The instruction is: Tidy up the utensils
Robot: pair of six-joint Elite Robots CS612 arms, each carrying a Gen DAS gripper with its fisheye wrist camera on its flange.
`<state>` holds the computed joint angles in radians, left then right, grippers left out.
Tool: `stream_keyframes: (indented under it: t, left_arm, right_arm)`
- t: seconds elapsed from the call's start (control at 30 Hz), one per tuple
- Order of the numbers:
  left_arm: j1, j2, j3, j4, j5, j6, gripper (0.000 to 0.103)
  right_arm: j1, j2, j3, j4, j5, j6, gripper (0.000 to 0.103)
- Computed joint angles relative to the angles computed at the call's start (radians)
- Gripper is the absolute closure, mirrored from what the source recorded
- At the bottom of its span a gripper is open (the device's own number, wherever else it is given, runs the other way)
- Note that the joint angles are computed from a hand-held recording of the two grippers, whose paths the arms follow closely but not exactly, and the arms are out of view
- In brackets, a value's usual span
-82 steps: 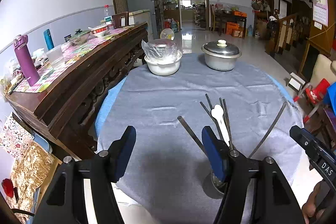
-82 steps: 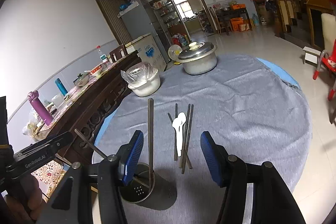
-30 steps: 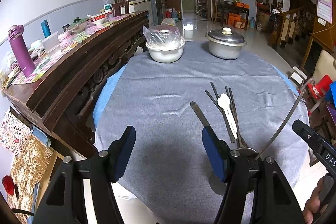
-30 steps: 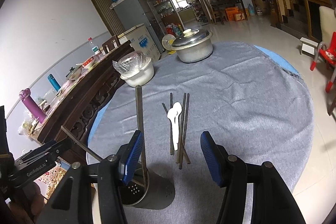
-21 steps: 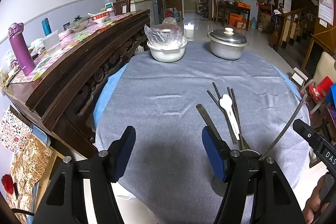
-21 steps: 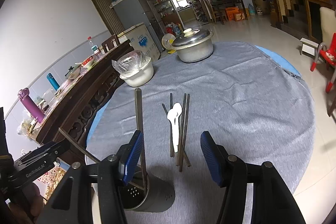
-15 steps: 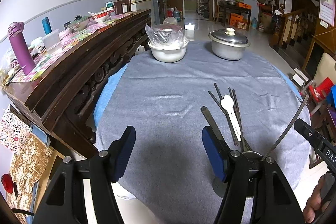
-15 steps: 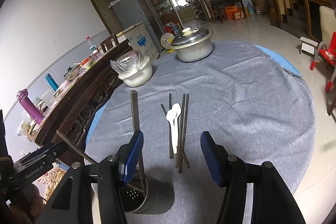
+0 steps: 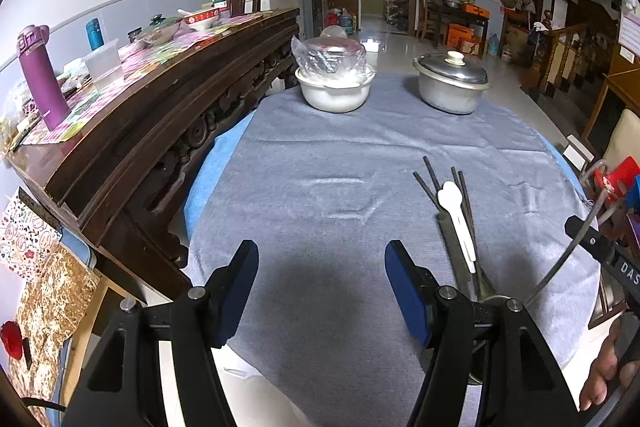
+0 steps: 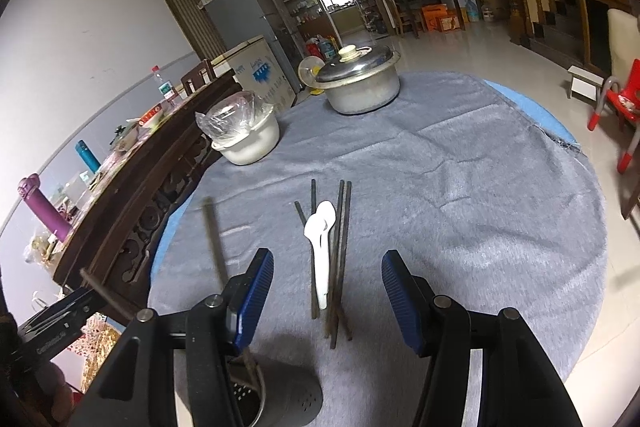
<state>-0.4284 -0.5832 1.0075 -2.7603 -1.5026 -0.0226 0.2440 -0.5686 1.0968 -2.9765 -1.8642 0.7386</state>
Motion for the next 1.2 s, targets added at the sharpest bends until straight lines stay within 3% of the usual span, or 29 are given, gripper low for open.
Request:
stream_keyframes:
  t: [0.37,0.6,0.73,0.9,1.07,1.13,1.2]
  left_arm:
    - [0.023,0.046,-0.09,0.075,0.025,-0.05,0.036]
    - [0.033,0.11,-0.21,0.185,0.038,-0.089,0.036]
    - [0.034,0.139,-0.258,0.257,0.034,-0.099,0.037]
    - [0.037,0.161,-0.294,0.316,0.03,-0.114,0.037]
    - [0.033,0.18,-0.328,0.343,0.029,-0.105,0.036]
    - [0.03,0.184,-0.335,0.349,0.025,-0.098,0.037]
    - [0.027,0.185,-0.337,0.348,0.026,-0.088,0.037]
  right_arm:
    - [-0.055,0.049,-0.074,0.078,0.132,0.007,0.043]
    - [-0.089,0.137,-0.227,0.184,0.253,-0.046,0.043]
    - [-0.11,0.211,-0.358,0.275,0.378,-0.056,0.058]
    - [-0.108,0.248,-0.432,0.37,0.427,-0.081,0.064]
    - [-0.088,0.267,-0.479,0.477,0.38,-0.165,0.065]
    - [-0.084,0.273,-0.493,0.527,0.349,-0.174,0.082]
    - [-0.079,0.267,-0.481,0.54,0.281,-0.172,0.089]
